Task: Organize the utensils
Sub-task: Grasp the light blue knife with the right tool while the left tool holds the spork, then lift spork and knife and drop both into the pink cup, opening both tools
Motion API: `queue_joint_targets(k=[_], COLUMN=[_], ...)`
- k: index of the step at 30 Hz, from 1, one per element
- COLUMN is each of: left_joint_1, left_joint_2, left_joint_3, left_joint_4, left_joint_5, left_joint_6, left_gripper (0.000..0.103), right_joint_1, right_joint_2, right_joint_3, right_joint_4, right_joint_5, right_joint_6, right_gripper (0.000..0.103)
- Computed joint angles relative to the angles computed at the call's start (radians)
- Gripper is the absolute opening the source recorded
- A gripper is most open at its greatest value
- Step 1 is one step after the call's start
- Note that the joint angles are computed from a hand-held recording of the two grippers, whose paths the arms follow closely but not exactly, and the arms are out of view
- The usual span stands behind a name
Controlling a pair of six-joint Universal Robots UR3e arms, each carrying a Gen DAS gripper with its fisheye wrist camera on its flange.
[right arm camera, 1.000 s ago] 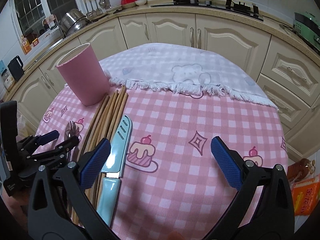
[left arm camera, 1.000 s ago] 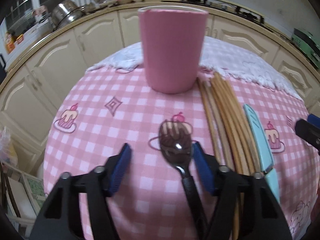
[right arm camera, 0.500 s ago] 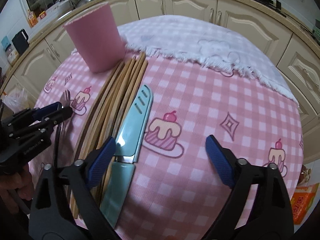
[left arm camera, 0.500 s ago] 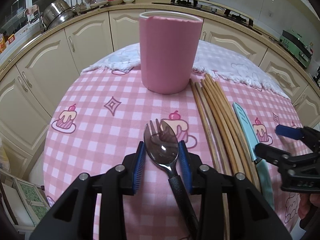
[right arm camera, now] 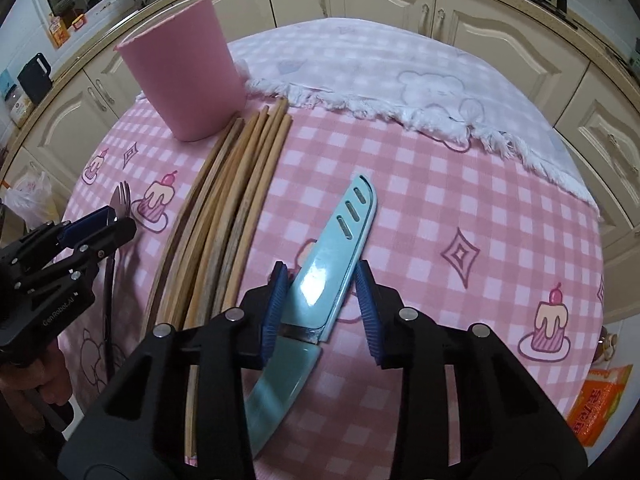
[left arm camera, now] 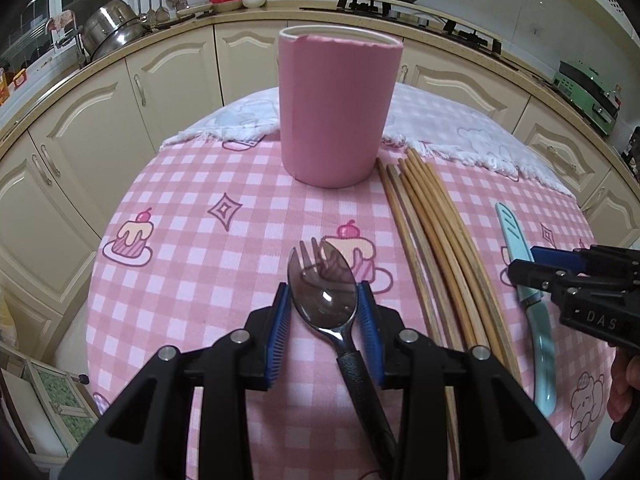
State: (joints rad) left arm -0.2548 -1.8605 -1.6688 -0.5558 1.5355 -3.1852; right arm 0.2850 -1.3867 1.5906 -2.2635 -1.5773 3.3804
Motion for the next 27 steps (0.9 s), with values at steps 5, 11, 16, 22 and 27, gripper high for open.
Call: queue_joint_targets(k=[5, 11, 16, 22, 27], left_joint_1=[-0.002, -0.001, 0.021, 0.041, 0.034], left_joint_2=[-0.008, -0.013, 0.041, 0.111, 0.140], left_joint_3=[0.008, 0.019, -0.034, -0.090, -0.106], left_joint_4=[0.001, -0.004, 0.055, 0.159, 0.240], left_joint_5=[0.001, -0.015, -0.063, -0.108, -0.111], left_joint_6=[0.005, 0.021, 0.027, 0.032, 0.038], left_gripper=[0.033, 0.033, 0.033, 0.033, 0.033], right_joint_1=[0.018, 0.016, -0.043, -0.124, -0.171], right_joint_2=[0.057, 0.090, -0.026, -0.167, -0.210], right_joint_3=[-0.062, -0.082, 0.100, 0.308, 0.407], right_joint_4=[0.008, -0.025, -0.215, -0.478, -0.651], right_joint_5=[-0.035, -0.024, 0.110, 0.276, 0.358], right_joint_6=[0.043, -0.007, -0.028, -0.040, 0.002], right_gripper=[0.040, 0.027, 0.025, 0.024, 0.024])
